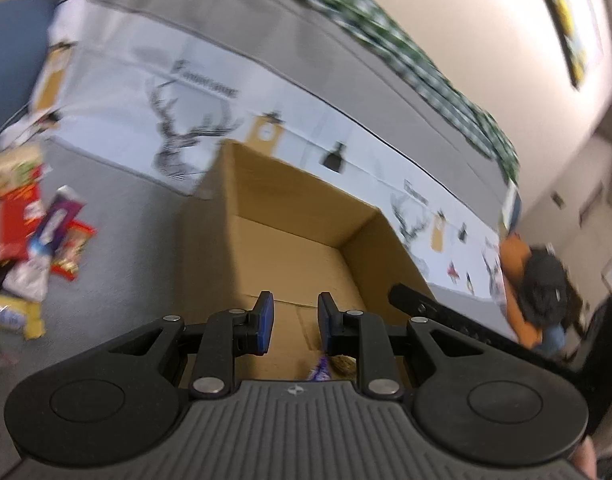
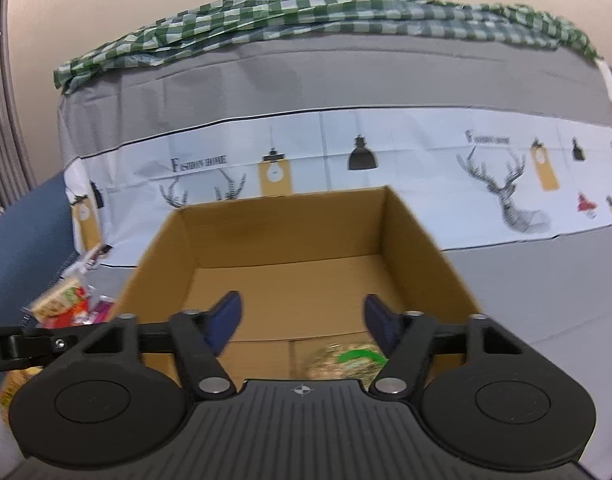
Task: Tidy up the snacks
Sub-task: 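Open both grippers to drop the grain cake and candy bar into the box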
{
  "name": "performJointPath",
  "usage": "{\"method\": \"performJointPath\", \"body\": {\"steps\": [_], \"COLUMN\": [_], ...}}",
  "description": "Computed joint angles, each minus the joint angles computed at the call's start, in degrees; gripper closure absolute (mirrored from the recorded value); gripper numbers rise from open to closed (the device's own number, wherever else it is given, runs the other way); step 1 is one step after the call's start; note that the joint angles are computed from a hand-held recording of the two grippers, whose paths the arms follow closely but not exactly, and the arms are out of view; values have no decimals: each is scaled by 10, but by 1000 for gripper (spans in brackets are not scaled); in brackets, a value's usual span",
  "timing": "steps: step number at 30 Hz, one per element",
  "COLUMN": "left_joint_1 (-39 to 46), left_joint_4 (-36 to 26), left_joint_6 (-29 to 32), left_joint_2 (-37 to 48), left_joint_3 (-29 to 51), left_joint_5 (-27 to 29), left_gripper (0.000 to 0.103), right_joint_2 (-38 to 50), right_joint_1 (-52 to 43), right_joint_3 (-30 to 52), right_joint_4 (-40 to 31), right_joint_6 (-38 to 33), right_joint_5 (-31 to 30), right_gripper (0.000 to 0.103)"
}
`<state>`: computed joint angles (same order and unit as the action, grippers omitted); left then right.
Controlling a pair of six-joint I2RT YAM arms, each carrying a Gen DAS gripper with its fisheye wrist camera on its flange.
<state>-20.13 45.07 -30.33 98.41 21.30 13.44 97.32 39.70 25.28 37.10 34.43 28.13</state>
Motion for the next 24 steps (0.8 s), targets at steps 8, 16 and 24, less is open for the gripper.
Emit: {"method": "performJointPath", "body": {"steps": [8, 16, 24], "left_joint_1": [105, 128, 32], "left_joint_4": [-118, -169, -222], "left_joint_6": [-18, 4, 24], "left_joint_2": [-55, -60, 26], "left_joint_3": [-8, 3, 70], "left_joint_5": [-56, -16, -18], "left_gripper": [73, 71, 78], "right_joint_2": [33, 34, 42], "right_joint_1": [46, 35, -7], "right_joint_3": [66, 109, 85], "right_joint_4": [-46, -199, -264], "right_joint_6": [26, 63, 92], "right_joint_5": [17, 107, 60], "right_gripper": [57, 46, 45]}}
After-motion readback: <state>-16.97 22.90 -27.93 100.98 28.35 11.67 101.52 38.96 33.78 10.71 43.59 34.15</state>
